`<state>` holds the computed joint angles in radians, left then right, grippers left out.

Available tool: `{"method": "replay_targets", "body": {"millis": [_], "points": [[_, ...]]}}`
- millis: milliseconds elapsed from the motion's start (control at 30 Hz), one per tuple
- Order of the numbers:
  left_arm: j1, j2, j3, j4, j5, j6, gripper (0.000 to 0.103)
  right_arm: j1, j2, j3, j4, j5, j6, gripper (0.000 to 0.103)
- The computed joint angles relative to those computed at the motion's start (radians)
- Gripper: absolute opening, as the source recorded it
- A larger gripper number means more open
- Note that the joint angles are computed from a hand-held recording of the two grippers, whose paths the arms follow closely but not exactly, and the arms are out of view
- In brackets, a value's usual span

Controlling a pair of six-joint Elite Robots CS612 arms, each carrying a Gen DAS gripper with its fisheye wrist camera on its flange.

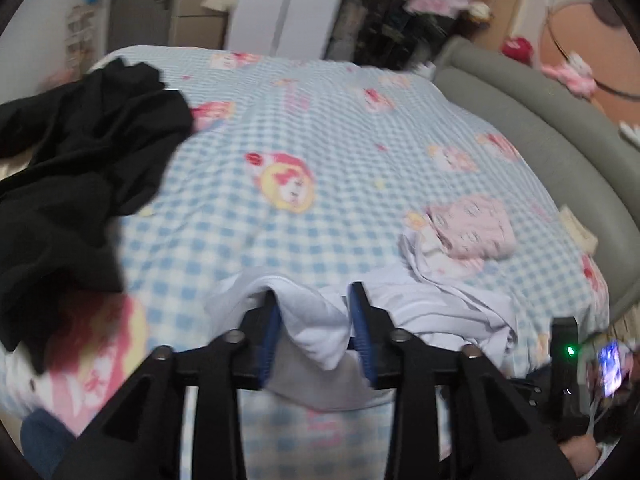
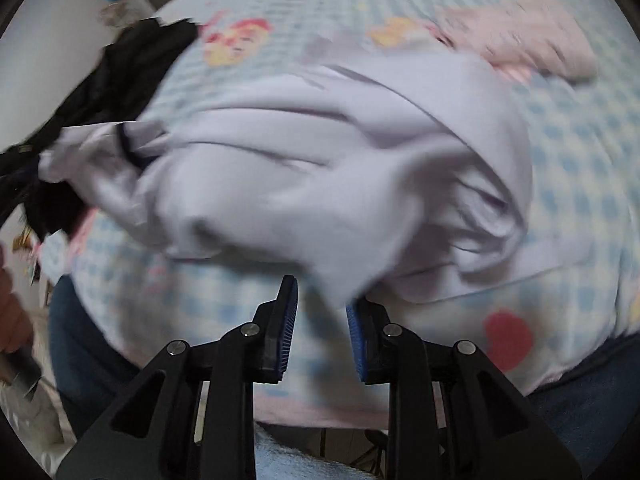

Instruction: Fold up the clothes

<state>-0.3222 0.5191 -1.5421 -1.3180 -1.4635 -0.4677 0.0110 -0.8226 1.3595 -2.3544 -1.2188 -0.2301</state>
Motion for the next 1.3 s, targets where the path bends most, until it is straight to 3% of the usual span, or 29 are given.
{"method": "replay_targets", "body": {"millis": [67, 100, 167, 300, 367, 400, 467, 533, 567, 633, 667, 700, 833, 900, 967, 1033, 1167, 1233, 1300], "points": [[0.010, -0.016, 0.057, 0.060, -0.065, 0.022, 0.053, -0.004, 0.009, -0.009, -0.026, -0.001, 0.024, 0.024], [0.011, -0.035, 0.095, 0.144, -0.068, 0.022, 0.053, -0.007, 0.013, -0.014, -0.052, 0.007, 0.039, 0.024], [0.003, -0.051, 0.123, 0.283, -0.008, -0.001, 0.049, -0.004, 0.022, -0.031, -0.126, -0.021, 0.066, 0.024], [0.011, -0.014, 0.034, 0.389, -0.020, -0.050, 0.042, 0.004, 0.035, -0.055, -0.382, -0.107, 0.153, 0.027], [0.016, 0.003, -0.019, 0.427, -0.059, -0.051, 0.041, 0.006, 0.036, -0.066, -0.446, -0.126, 0.174, 0.032], [0.019, 0.011, -0.045, 0.443, -0.081, -0.050, 0.041, 0.002, 0.035, -0.072, -0.415, -0.087, 0.164, 0.039], [0.028, 0.032, -0.110, 0.412, -0.118, -0.054, 0.040, -0.005, 0.029, -0.089, -0.278, 0.017, 0.112, 0.040], [0.041, 0.052, -0.159, 0.304, -0.163, -0.078, 0.041, -0.003, 0.021, -0.079, -0.162, 0.112, 0.024, 0.040], [0.049, 0.061, -0.174, 0.240, -0.188, -0.100, 0.041, 0.002, 0.018, -0.068, -0.149, 0.125, -0.011, 0.041], [0.058, 0.067, -0.179, 0.153, -0.192, -0.153, 0.043, 0.017, 0.025, -0.055, -0.167, 0.102, -0.016, 0.045], [0.057, 0.060, -0.159, 0.156, -0.178, -0.146, 0.043, 0.019, 0.032, -0.058, -0.177, 0.090, 0.003, 0.050], [0.056, 0.053, -0.136, 0.166, -0.163, -0.132, 0.044, 0.020, 0.040, -0.063, -0.185, 0.082, 0.024, 0.055], [0.044, 0.029, -0.052, 0.262, -0.108, -0.083, 0.042, 0.032, 0.070, -0.098, -0.130, -0.019, 0.008, 0.056], [0.029, 0.009, -0.013, 0.382, -0.039, -0.084, 0.042, 0.023, 0.052, -0.064, -0.125, -0.048, -0.019, 0.048], [0.024, 0.025, -0.045, 0.426, -0.020, -0.102, 0.043, 0.013, 0.032, -0.027, -0.127, -0.081, -0.046, 0.045], [0.023, 0.040, -0.079, 0.455, -0.011, -0.120, 0.043, -0.002, 0.019, 0.005, -0.109, -0.146, -0.049, 0.026], [0.036, 0.057, -0.139, 0.420, -0.052, -0.228, 0.045, -0.051, -0.004, 0.022, -0.094, -0.016, 0.070, 0.026], [0.039, 0.061, -0.139, 0.390, -0.080, -0.209, 0.063, -0.046, -0.008, 0.013, -0.151, 0.027, 0.052, 0.037], [0.042, 0.061, -0.126, 0.387, -0.114, -0.191, 0.064, -0.034, 0.006, -0.012, -0.199, 0.058, 0.026, 0.088]]}}
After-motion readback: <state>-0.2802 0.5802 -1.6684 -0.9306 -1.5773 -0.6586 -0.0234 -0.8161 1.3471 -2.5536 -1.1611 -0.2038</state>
